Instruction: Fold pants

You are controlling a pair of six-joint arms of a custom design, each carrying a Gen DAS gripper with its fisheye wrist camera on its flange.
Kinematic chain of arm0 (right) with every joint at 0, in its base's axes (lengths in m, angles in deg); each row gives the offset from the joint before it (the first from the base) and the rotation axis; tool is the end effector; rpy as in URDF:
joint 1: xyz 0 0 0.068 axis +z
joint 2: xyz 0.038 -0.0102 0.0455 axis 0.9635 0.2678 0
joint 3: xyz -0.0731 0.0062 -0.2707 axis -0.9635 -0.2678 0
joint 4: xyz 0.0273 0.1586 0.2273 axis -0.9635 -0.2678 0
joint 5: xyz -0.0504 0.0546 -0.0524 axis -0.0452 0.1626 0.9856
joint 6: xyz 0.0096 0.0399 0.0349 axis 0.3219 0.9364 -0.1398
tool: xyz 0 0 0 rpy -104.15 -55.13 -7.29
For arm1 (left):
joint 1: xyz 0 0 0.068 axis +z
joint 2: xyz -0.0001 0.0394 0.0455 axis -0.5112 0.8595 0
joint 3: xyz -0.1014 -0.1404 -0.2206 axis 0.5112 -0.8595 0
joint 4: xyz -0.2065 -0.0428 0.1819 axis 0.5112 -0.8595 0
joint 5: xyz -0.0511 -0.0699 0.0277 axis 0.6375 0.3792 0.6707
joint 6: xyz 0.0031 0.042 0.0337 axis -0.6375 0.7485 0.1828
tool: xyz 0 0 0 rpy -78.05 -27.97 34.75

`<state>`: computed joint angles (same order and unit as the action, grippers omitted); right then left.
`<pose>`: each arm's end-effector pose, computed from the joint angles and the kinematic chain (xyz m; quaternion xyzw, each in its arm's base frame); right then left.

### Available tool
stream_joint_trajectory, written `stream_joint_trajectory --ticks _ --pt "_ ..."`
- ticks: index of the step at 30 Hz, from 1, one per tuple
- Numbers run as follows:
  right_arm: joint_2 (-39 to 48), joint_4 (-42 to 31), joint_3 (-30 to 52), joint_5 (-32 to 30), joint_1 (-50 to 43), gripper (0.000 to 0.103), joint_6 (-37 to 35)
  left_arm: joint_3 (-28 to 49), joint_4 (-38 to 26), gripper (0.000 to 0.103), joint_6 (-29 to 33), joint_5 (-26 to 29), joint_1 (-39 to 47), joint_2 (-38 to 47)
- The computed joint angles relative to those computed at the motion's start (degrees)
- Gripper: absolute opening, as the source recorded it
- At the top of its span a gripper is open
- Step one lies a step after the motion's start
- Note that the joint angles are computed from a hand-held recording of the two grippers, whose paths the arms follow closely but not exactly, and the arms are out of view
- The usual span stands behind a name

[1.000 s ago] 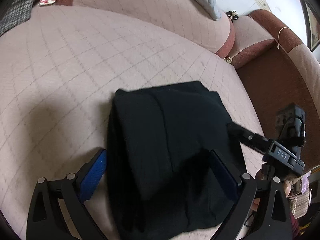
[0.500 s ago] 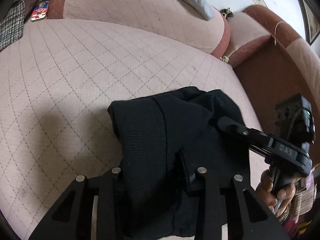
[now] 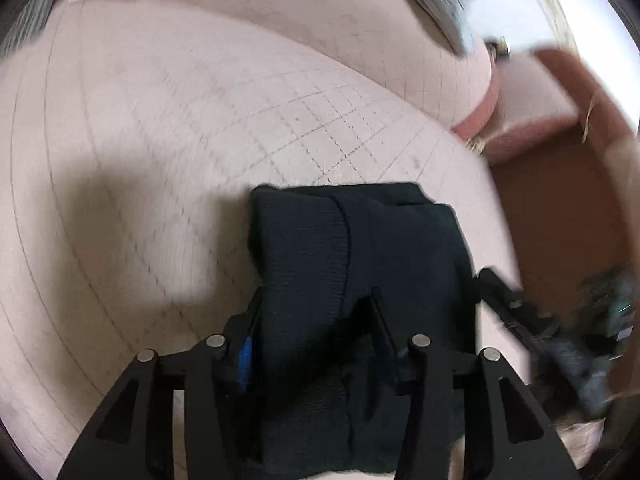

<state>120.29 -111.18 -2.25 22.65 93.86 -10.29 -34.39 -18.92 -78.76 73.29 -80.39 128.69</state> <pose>0.1367 0.0555 0.1969 0.0397 0.9159 0.2439 0.3164 0.1704 -0.1984 0.1757 -0.1265 0.9306 -0.2765 0.2038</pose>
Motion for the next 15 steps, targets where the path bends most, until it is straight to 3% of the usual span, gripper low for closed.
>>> stream_joint_trajectory --ticks 4,7,10,15 --pt "-5.9 -3.1 1.1 -1.9 -3.7 0.054 -0.8 -1.0 -6.0 0.047 1.0 -2.4 -1.4 -8.7" --pt "-8.7 -1.6 1.0 -8.8 -5.6 0.054 0.2 0.6 -9.5 0.047 2.2 -6.4 -3.0 -13.0" --pt "-6.4 2.9 -0.8 -17.6 -7.3 0.056 2.0 3.1 -7.2 0.052 3.4 -6.0 -2.0 -10.7" --pt "0.1 8.8 -4.8 -24.4 -10.0 0.059 5.0 4.8 -2.0 0.057 3.3 -2.3 0.2 -1.0"
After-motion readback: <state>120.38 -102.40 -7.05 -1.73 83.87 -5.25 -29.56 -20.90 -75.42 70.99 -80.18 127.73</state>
